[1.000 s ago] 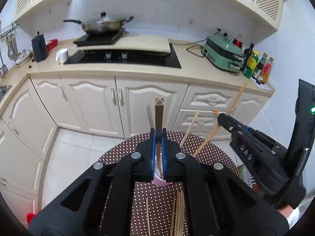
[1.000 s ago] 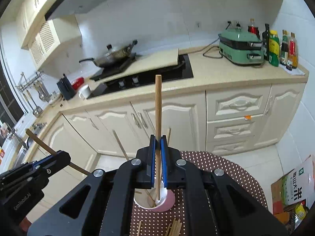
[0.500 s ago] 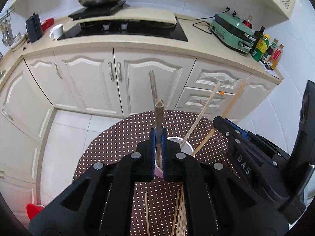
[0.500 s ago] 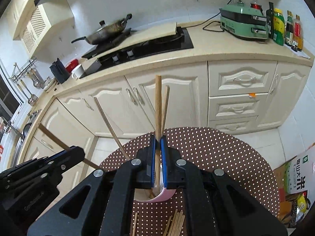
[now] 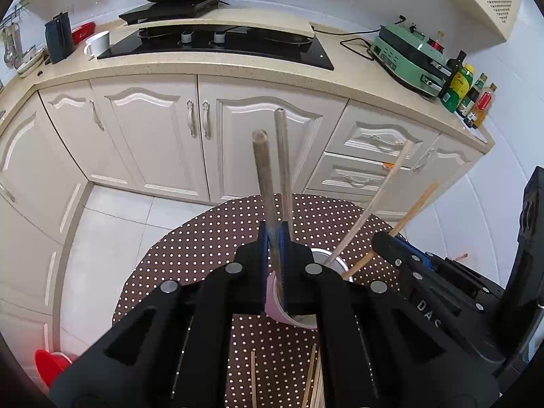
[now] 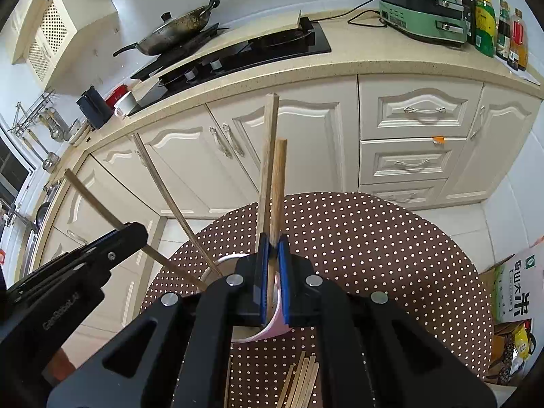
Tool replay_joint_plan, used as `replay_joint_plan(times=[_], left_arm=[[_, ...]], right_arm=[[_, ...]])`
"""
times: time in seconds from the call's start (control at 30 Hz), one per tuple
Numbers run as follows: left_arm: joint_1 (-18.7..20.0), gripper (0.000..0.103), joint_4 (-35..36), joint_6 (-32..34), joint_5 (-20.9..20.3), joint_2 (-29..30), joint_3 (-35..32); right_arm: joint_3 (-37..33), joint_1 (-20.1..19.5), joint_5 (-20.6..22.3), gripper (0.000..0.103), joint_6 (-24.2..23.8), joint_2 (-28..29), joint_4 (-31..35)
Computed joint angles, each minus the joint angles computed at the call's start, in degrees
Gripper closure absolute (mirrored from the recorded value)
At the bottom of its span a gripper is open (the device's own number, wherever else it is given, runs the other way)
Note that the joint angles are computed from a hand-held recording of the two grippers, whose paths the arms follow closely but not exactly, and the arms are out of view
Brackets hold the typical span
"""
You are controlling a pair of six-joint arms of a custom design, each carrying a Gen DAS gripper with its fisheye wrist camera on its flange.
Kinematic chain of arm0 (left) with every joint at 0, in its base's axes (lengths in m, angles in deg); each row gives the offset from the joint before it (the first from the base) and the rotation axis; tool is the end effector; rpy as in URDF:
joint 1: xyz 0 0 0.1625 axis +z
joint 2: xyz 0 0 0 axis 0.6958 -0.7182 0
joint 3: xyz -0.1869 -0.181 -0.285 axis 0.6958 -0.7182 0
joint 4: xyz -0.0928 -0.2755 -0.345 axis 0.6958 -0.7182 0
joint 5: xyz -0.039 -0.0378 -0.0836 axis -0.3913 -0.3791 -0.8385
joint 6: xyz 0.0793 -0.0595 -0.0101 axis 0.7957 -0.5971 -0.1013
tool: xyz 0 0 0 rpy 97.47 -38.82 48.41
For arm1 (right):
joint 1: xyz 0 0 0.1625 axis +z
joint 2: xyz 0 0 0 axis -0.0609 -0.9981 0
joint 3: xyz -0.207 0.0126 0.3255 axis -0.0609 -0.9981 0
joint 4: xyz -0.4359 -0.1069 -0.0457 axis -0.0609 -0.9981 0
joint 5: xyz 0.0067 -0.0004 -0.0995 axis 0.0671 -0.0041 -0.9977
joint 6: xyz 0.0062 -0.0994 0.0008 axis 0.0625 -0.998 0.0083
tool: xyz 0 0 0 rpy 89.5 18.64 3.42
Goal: Organize utensils
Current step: 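Lower the chopsticks into the pink cup and open both grippers, then move both open grippers back down to the chopstick pile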
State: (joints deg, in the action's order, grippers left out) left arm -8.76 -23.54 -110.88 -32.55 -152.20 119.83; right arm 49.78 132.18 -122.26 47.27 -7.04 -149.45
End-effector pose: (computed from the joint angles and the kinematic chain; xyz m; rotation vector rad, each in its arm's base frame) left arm -0.2106 -0.4016 0.3127 0.3401 2.4415 -0.7625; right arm 0.4073 -0.3964 0.1336 0.2084 -2.5692 0.7314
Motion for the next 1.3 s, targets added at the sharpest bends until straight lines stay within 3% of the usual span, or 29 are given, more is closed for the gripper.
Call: replay_joint_plan(times=[0.1,0.2,0.27,0.3,0.37,0.57,0.8,1.13,1.3], left_arm=[[1.04,0.093,0.12,0.76,-0.76,0.80,-0.03],[1.77,0.085,2.00,0.56,-1.96,1.22,0.01],[1.67,0.081,2.07,0.52,-2.19,0.58,0.78],[1.75,0.072,2.31,0.52,-2.59,0.54,0.91],[1.67,0.059,3.27,-0.17,-2.17,0.36,1.19],[1.38,0.056,4.91,-0.28,-1.91,-0.77,1.62],[-0.90,0.049,7.71,-1.38,-1.08,-3.00,2.57],[-4.83,0.045,16.84,-8.79,-0.37,-10.49,5.10],[-5.99,0.043,23.33,-13.80,-1.92,-15.27,6.69]], right_arm=[[-0.19,-0.35,0.83,0.095,0.14,0.04,1.01],[-0.13,-0.57,1.59,0.090,1.08,-0.36,2.32],[0.00,-0.32,1.00,0.076,1.63,-0.66,2.87],[0.08,-0.15,0.71,0.066,1.79,-0.80,2.99],[0.09,0.25,-0.48,0.060,2.94,-1.04,3.96],[1.68,0.57,0.22,0.047,4.92,-2.98,3.12],[3.27,1.59,0.08,0.042,5.66,-4.50,3.11],[8.03,3.83,-1.99,0.041,10.71,-10.20,7.18],[11.41,3.63,1.50,0.041,13.67,-13.79,10.85]])
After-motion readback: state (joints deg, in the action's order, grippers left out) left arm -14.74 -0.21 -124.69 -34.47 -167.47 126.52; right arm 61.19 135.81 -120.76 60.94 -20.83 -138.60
